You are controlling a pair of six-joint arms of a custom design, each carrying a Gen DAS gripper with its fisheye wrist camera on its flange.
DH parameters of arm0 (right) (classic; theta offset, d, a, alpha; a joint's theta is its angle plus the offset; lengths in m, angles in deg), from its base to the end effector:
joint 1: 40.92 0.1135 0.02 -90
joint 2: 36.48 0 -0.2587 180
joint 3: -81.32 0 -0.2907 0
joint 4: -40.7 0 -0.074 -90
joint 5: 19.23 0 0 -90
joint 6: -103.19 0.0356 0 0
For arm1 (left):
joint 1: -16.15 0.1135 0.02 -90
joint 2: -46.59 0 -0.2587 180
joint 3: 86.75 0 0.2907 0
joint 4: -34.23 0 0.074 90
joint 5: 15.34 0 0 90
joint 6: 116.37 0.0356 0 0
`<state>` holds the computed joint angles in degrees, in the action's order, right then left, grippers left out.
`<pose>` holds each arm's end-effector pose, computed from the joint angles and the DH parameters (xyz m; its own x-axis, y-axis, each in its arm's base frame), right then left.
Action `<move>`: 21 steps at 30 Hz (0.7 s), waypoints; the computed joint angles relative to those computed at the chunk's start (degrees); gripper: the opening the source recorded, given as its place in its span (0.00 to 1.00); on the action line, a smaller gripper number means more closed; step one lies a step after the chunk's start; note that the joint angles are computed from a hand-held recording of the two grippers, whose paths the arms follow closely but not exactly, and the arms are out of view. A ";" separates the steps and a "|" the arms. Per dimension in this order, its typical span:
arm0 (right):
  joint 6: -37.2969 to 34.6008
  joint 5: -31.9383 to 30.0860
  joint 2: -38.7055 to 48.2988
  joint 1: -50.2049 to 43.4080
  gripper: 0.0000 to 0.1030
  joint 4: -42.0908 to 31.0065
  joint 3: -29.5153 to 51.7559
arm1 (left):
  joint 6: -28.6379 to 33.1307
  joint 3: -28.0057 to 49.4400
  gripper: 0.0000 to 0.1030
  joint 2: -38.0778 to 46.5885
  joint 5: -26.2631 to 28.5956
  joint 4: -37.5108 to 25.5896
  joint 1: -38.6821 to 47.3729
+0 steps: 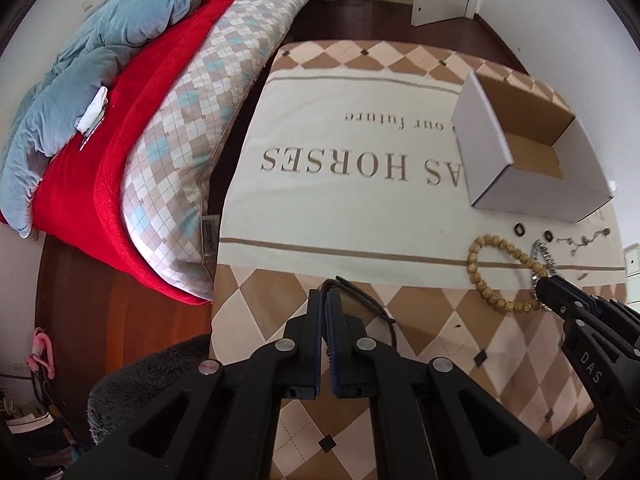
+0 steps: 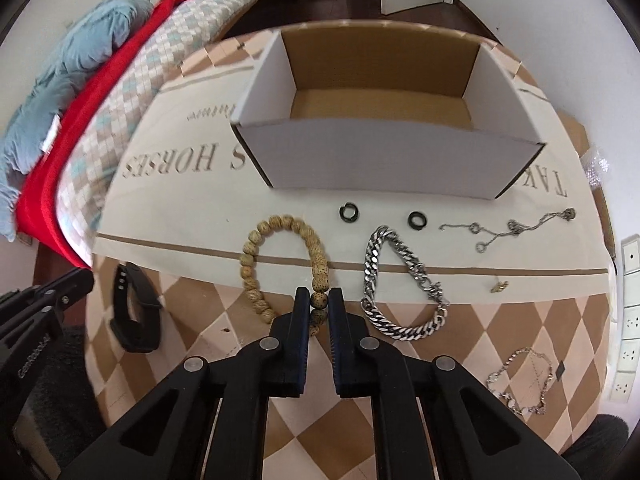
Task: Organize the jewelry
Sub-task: 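Grasp the wooden bead bracelet with the right gripper while the left lifts the band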
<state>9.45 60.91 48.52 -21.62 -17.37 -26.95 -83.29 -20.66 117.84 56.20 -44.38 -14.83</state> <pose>0.2956 0.1100 0.2011 -0.8677 -0.3719 -0.3299 -0.4349 0.8894 0.1410 0.2099 -0.1129 0.2252 -0.8496 -0.4169 -0.3230 -0.4637 0.8823 0.0809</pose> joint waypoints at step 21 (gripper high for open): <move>-4.80 -10.25 -5.89 -13.81 0.09 -9.77 6.82 | -1.41 -11.75 0.50 -8.49 17.12 8.31 11.84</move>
<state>4.64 50.66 42.63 -35.42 -27.14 -20.13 -84.69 -32.40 109.35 73.32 -36.07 -2.99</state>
